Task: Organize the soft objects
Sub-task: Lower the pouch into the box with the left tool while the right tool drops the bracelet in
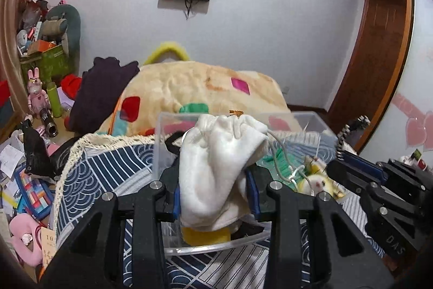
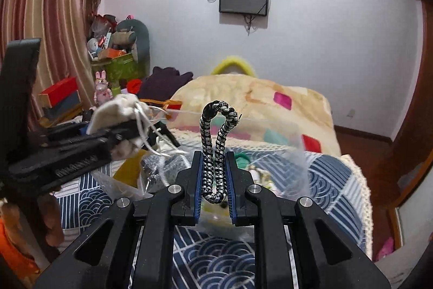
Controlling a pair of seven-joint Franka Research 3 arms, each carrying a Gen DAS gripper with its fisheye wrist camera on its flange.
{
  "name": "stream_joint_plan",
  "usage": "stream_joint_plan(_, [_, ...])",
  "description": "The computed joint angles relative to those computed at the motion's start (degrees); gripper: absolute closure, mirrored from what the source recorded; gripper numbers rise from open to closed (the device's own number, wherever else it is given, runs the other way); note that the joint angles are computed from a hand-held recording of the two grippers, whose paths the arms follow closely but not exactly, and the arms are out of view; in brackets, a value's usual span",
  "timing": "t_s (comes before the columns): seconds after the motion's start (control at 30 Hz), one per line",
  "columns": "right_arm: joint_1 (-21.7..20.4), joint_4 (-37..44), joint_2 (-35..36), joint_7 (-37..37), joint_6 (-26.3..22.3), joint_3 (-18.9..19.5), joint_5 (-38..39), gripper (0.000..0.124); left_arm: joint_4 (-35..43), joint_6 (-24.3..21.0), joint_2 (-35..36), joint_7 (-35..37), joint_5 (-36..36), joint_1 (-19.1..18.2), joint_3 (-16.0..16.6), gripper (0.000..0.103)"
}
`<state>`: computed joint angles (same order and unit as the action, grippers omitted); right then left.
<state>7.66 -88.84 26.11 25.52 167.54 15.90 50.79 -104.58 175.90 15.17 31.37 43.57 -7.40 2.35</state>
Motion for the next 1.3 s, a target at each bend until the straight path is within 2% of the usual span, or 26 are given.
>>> stream_joint_plan(0.2, [3.14, 2.42, 2.71, 7.50, -2.82, -3.55, -7.17, 0.110, 0.74, -1.86, 1.26, 3.63, -1.93, 0.67, -1.38, 0.064])
stream_joint_plan(0.27, [3.33, 3.69, 3.68, 10.09, -4.93, -4.15, -9.41, 0.109, 0.24, -1.86, 1.16, 5.66, -3.96, 1.67, -2.50, 0.061])
stream_joint_plan(0.37, [3.48, 5.16, 4.75, 13.53, -7.86, -4.95, -12.26, 0.105, -1.08, -1.48, 0.51, 7.91, -6.88, 2.60, -3.51, 0.049])
stream_joint_plan(0.43, [3.04, 3.86, 4.19, 13.22, -6.60, -4.27, -12.48, 0.101, -2.28, -0.48, -0.24, 7.70, -7.24, 2.16, -2.95, 0.043])
stream_joint_plan(0.5, [2.86, 3.00, 3.50, 13.07, -5.74, -3.80, -12.70, 0.091, -3.16, -0.35, -1.12, 6.13, -5.64, 0.74, -1.36, 0.042])
stream_joint_plan(0.77, [0.53, -1.06, 0.53, 7.90, -2.15, -1.13, -10.22, 0.079, -7.58, 1.96, -4.41, 9.49, -8.89, 3.13, -3.97, 0.034])
stream_joint_plan(0.83, [0.34, -1.45, 0.16, 7.15, -1.58, -1.07, -9.33, 0.073, -8.42, 2.75, -5.28, 8.65, -7.97, 2.47, -3.05, 0.030])
stream_joint_plan(0.97, [0.15, -1.35, -0.13, 6.18, -0.87, -0.94, -7.88, 0.064, -9.32, 3.41, -7.11, 2.11, -0.60, 0.00, 0.14, 0.028])
stream_joint_plan(1.0, [0.07, -1.55, -0.36, 5.94, -0.63, -0.89, -7.47, 0.058, -9.42, 3.54, -7.51, 0.16, 1.54, -0.24, 0.55, 0.028])
stream_joint_plan(1.1, [-1.14, -2.58, -1.22, 3.05, 1.32, 0.71, -4.35, 0.055, -9.85, 4.02, -8.75, -4.22, 6.64, 0.26, 0.39, 0.028])
stream_joint_plan(1.17, [-2.22, -3.31, -2.05, 0.56, 1.56, 1.84, -1.72, 0.055, -9.69, 3.98, -9.74, -10.25, 13.46, -0.04, 0.99, 0.028])
stream_joint_plan(1.3, [-4.79, -5.12, -4.43, -7.62, 1.99, 4.60, 7.30, 0.055, -8.24, 1.87, -12.40, -30.41, 36.16, -0.55, 1.16, 0.028])
